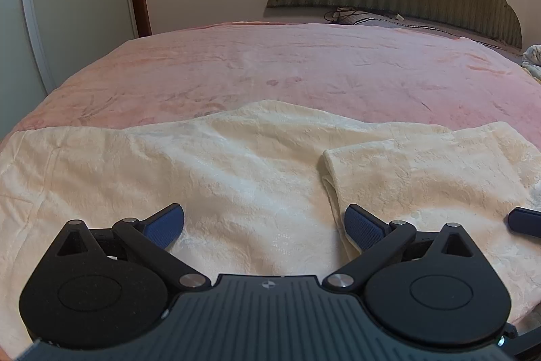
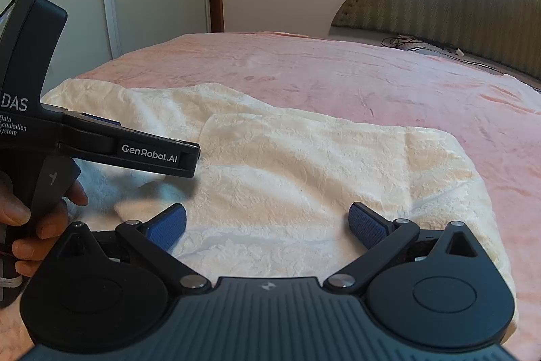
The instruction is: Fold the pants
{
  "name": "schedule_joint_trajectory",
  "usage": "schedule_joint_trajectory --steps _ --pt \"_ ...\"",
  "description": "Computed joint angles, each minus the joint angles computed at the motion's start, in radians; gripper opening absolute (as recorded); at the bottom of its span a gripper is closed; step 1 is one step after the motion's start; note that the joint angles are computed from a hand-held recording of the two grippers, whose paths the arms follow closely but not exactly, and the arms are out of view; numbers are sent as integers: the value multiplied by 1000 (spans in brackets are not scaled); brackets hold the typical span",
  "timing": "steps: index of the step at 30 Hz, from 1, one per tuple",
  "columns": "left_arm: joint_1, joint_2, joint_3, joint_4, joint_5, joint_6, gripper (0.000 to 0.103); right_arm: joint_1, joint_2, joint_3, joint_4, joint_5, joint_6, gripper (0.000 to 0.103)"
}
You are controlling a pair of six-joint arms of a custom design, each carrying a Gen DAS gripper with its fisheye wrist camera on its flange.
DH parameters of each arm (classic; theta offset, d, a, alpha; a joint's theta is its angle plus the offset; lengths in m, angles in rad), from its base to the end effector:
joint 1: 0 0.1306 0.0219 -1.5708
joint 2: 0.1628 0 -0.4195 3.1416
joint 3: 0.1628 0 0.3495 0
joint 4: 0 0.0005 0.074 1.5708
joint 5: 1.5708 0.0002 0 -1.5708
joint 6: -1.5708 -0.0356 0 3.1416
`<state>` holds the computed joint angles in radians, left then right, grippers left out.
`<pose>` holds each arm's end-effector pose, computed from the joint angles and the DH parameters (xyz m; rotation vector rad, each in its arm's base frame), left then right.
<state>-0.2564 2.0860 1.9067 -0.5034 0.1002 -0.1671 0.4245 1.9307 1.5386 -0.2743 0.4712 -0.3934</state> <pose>0.6893 -0.1849 0.3258 0.5262 2.1921 -0.1608 0.5876 0.2473 0.2950 0.2163 2.1438 -0.0580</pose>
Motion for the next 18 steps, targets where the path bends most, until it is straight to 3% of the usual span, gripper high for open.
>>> schedule_joint_trajectory --steps 18 --pt "1 0 -2 2 4 8 103 -1 1 1 -1 -4 -5 103"
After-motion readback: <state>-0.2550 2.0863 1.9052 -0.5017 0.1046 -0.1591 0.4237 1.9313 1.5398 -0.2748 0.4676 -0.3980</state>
